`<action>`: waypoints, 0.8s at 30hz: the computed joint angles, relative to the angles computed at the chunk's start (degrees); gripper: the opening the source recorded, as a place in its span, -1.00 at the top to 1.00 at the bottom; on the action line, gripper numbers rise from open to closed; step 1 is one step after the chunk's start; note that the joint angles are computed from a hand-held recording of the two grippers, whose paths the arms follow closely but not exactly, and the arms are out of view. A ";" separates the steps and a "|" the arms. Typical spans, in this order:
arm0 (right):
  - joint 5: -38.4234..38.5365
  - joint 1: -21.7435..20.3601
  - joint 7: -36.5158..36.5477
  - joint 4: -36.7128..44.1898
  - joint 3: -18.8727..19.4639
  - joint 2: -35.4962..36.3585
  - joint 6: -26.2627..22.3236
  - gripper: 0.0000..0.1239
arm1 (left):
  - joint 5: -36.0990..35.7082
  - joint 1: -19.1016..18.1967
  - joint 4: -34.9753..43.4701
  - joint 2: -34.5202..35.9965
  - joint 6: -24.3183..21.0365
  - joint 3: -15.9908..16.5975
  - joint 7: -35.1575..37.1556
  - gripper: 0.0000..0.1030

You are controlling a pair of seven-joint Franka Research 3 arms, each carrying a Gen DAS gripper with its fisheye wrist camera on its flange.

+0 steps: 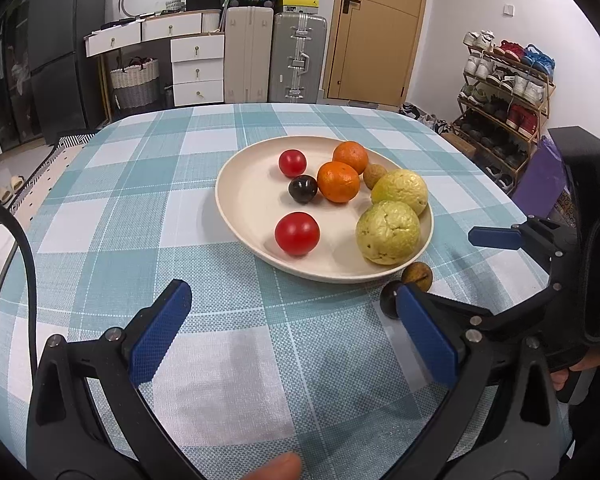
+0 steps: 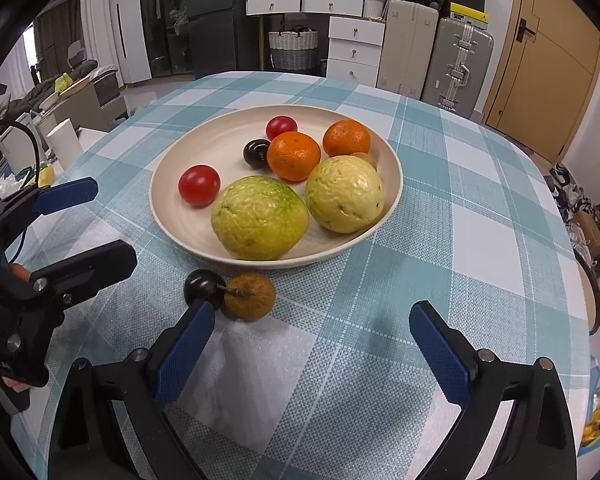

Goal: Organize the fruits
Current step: 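Close the right tool on the small brown fruit beside the plate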

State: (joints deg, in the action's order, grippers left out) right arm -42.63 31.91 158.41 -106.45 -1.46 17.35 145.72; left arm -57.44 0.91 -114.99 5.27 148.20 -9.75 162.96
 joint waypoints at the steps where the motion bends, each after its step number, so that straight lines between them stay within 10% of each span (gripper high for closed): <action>1: 0.10 -0.06 -0.18 -0.15 0.05 -0.10 0.14 -0.59 | 0.00 0.01 0.00 0.00 0.00 -0.01 0.00 -0.98; 24: 6.23 -0.78 -5.42 -2.85 -0.99 -0.36 11.09 0.39 | -0.05 0.07 0.02 0.03 -0.06 -0.01 0.03 -0.98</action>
State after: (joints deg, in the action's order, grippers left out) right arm -36.40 31.14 152.99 -109.30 -2.46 17.00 156.81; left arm -57.49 0.98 -114.96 5.30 148.14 -9.76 162.99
